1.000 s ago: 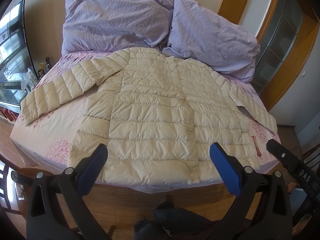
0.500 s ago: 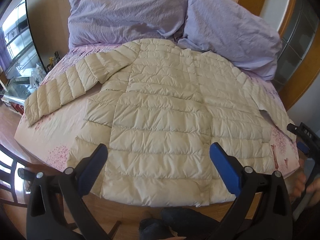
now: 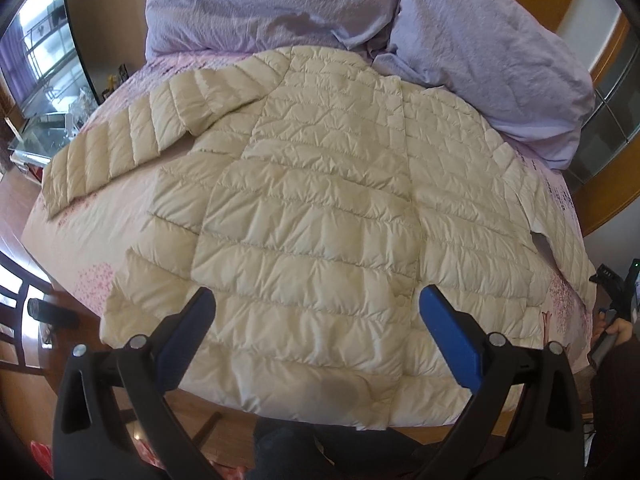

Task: Fold large clothes
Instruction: 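Grasp the jacket sleeve cuff with the right gripper and fold it across the body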

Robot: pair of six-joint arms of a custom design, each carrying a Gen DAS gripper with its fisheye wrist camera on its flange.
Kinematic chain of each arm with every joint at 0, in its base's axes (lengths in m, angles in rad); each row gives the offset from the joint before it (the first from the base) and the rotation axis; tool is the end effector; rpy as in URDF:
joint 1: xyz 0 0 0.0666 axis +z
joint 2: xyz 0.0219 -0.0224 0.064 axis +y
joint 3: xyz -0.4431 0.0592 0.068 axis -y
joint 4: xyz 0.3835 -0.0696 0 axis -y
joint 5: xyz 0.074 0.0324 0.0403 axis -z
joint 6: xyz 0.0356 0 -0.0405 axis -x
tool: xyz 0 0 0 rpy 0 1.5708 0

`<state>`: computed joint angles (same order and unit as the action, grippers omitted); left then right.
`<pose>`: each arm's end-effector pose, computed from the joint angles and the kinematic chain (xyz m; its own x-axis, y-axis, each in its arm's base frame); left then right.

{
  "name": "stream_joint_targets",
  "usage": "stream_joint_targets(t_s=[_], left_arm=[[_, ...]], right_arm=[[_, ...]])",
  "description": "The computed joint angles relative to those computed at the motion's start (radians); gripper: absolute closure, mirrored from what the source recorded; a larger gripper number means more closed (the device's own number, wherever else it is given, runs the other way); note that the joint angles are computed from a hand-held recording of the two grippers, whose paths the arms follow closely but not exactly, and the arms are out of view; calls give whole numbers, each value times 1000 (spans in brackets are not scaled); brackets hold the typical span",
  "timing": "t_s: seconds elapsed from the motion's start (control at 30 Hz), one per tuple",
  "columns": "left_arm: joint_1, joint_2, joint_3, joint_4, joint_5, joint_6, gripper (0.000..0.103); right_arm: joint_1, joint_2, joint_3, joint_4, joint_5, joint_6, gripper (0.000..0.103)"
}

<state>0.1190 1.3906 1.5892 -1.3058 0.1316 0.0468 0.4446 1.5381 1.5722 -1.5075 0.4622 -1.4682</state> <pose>0.4316 0.0465 0.5565 -0.8844 -0.1524 -0.4412 -0.1009 0.9853 -0.1382 0.4302 0.1869 0.4834 -0.4360 0.7785 -0.4514 0.8584 0.5105 0.0513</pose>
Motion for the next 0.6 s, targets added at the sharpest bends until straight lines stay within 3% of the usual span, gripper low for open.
stream_joint_targets(t_s=[0.17, 0.27, 0.37, 0.4, 0.47, 0.6], left_arm=[[-18, 5, 2, -3, 7, 17, 2], [-29, 5, 0, 0, 2, 15, 2], [-24, 8, -2, -1, 4, 16, 2], [-17, 9, -2, 0, 6, 17, 2], [0, 12, -4, 5, 16, 14, 2], [39, 27, 1, 9, 47, -7, 2]], right_arm=[[-59, -45, -96, 100, -90, 2, 35], [-50, -45, -103, 119, -69, 13, 45], [-44, -19, -77, 120, -56, 70, 67], [-46, -14, -70, 129, -62, 82, 80], [-39, -11, -55, 132, -56, 84, 91], [2, 21, 28, 72, 13, 74, 95]])
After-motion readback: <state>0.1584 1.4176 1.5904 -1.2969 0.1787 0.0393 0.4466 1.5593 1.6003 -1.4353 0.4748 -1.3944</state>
